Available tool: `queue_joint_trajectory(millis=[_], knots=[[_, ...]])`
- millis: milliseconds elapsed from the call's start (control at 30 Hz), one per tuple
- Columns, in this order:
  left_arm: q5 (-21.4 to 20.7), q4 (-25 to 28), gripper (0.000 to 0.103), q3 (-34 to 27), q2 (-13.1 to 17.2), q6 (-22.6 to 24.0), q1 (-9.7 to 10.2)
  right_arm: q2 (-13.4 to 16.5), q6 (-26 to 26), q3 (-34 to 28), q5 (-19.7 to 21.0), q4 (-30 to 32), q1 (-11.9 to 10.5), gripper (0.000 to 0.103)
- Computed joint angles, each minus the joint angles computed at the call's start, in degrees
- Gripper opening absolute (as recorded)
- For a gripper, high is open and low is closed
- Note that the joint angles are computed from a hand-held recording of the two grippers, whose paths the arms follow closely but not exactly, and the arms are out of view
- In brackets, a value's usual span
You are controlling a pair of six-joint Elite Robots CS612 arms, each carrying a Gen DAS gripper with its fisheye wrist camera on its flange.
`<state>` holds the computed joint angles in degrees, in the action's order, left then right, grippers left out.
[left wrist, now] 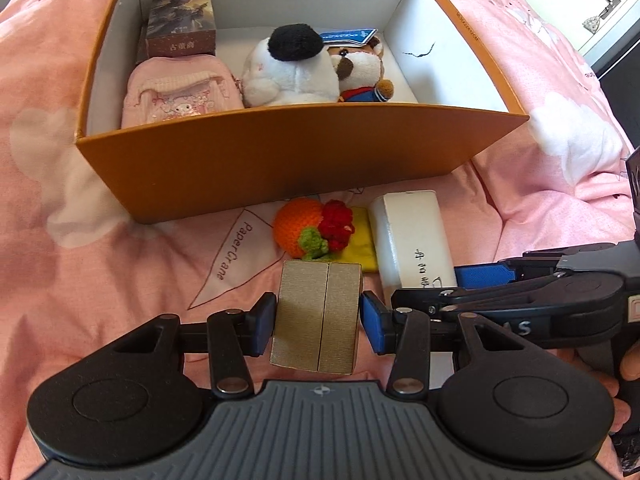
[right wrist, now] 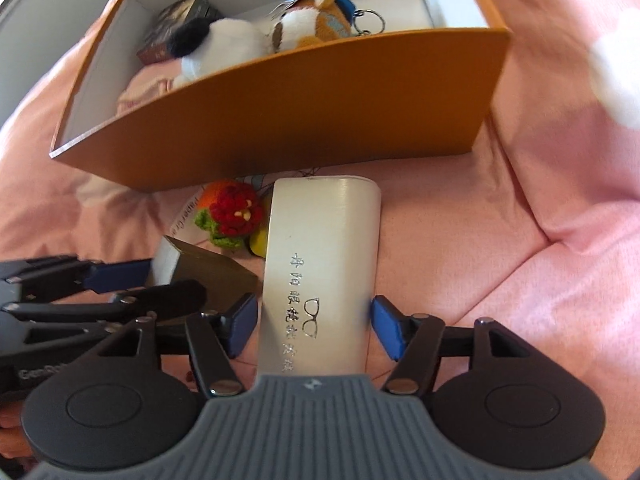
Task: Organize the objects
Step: 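Lift the gold box with the left gripper while the right lifts the white box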
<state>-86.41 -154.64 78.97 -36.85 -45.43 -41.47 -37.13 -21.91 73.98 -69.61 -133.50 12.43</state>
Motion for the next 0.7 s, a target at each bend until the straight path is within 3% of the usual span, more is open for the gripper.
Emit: queue_joint_trajectory(millis=[267, 700], knots=[[-1.36, -1.04, 0.052, 0.57, 0.43, -1.19, 0.21, 1.03, -0.45, -0.41, -3.01, -1.51, 0.80, 0.065], [-0.70, -1.58, 0.052, 1.03, 0.68, -2.03, -0.23, 0.29, -0.01, 0.72, -1.58, -2.10, 0.04, 0.064]])
